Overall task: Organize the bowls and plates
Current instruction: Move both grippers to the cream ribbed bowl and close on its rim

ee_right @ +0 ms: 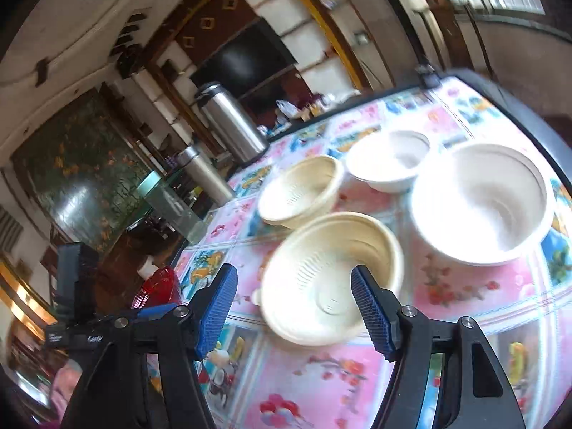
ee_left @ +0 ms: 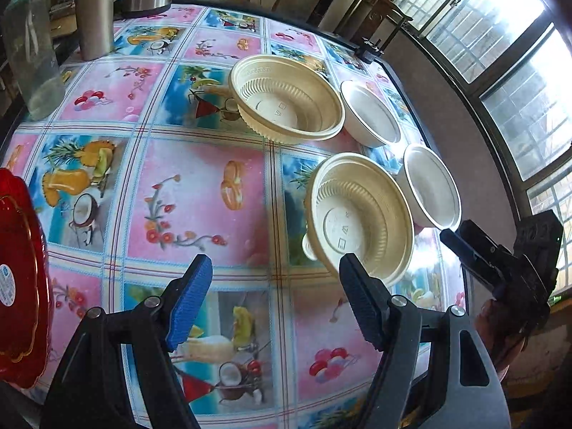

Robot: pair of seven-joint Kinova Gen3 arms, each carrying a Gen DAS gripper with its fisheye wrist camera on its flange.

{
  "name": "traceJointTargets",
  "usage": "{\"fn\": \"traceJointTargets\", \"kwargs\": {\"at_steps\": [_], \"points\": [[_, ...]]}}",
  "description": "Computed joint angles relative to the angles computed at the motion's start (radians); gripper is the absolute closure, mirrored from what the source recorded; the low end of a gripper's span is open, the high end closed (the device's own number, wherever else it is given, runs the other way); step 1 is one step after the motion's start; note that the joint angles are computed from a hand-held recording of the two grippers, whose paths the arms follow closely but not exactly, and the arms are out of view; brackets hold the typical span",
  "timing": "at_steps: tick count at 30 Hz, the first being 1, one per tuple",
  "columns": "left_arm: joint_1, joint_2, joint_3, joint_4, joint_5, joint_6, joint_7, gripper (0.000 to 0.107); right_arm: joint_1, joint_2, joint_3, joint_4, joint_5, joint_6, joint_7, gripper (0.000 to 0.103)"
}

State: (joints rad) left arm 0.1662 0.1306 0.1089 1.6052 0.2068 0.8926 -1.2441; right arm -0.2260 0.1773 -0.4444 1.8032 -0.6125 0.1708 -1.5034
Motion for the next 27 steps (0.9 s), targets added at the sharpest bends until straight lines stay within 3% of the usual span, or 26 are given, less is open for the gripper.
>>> {"fn": "traceJointTargets", "kwargs": {"at_steps": [5, 10, 12, 17, 24, 27], "points": [[-0.001, 0.066, 0.007, -0.074, 0.044, 0.007, 0.014, 0.034, 0.232, 0.094, -0.112, -0.068, -0.203, 0.174, 0.092, 0.034], [-0.008, 0.101, 0.018, -0.088, 0.083, 0.004, -0.005, 0.034, 0.436, 0.21, -0.325, -0.056, -0.395, 0.164, 0.295, 0.033], [-0.011, 0.118, 0.024, -0.093, 0.106, -0.003, -0.018, 0.034, 0.443, 0.237, -0.342, -0.059, -0.418, 0.158, 0.332, 0.033], [-0.013, 0.14, 0.033, -0.106, 0.138, -0.001, -0.042, 0.034, 0.43, 0.266, -0.351, -0.072, -0.372, 0.149, 0.287, 0.034], [-0.009, 0.132, 0.029, -0.07, 0.152, -0.062, -0.043, 0.034, 0.335, 0.245, -0.236, -0.069, -0.44, 0.157, 0.31, 0.037], [-0.012, 0.127, 0.031, -0.053, 0.163, -0.085, -0.044, 0.034, 0.31, 0.236, -0.217, -0.068, -0.399, 0.136, 0.264, 0.04]]}}
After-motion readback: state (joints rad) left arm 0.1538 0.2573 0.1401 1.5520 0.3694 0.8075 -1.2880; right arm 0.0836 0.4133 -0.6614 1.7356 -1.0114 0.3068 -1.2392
